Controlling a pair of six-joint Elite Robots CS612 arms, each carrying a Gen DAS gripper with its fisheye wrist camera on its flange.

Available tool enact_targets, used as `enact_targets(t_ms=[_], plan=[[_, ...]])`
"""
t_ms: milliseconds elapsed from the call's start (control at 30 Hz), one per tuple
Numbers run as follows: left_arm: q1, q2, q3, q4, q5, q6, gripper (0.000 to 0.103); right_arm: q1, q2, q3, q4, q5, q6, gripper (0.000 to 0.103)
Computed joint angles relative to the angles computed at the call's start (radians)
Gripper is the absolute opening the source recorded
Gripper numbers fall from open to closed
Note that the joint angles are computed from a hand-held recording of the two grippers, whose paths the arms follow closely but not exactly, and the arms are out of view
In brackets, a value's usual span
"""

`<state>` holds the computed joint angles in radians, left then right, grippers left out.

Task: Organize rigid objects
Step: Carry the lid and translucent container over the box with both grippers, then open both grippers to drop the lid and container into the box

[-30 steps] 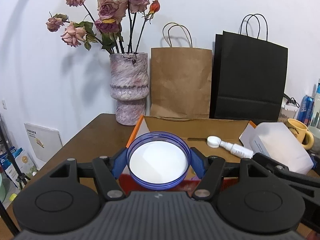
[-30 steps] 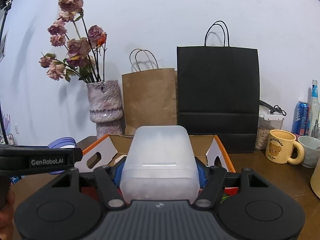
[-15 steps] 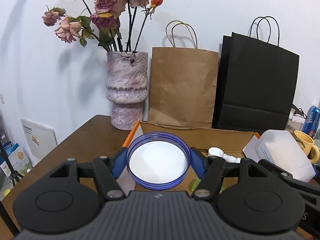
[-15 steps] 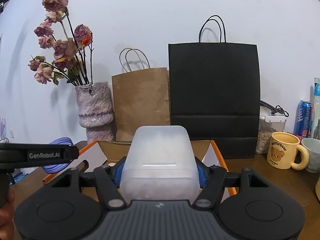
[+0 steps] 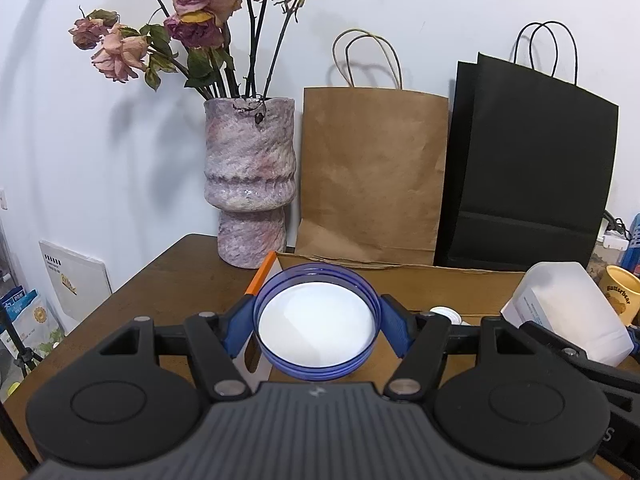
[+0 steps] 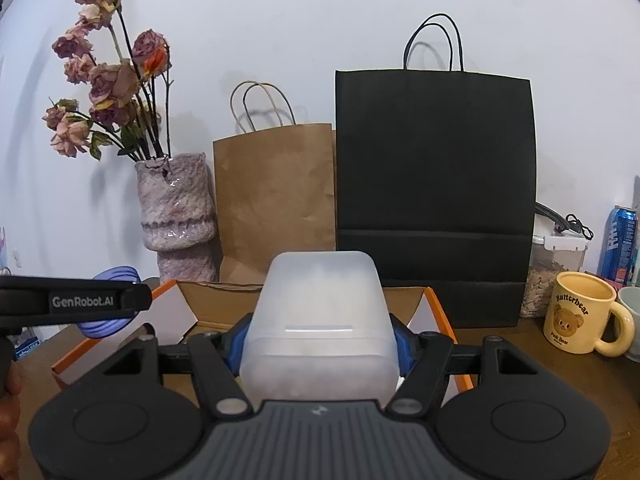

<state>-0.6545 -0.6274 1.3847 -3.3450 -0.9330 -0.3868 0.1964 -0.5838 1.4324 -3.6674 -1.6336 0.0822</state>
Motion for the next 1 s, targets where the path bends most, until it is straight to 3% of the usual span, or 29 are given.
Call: enact_targets(t_ms=[600, 867, 933, 1000], plan=[[0.018, 0.054, -0.093, 0.075, 0.003, 0.048, 0.068, -0.009, 0.036, -0.077, 0.091, 0.022, -0.052, 0.065], [0.020, 0.056, -0.095, 0.093, -0.007, 0.053, 0.069, -0.016, 0.028, -0.073, 0.153, 0.040, -0.028, 0.066], [0.020, 0.055, -0.096, 0.107, -0.002, 0.053, 0.088, -0.019, 0.025, -0.070, 0.156, 0.045, -0.010, 0.071], [0.019, 0.057, -0.097, 0.099, 0.008, 0.055, 0.103, -0.020, 0.025, -0.068, 0.141, 0.041, -0.007, 0.099]])
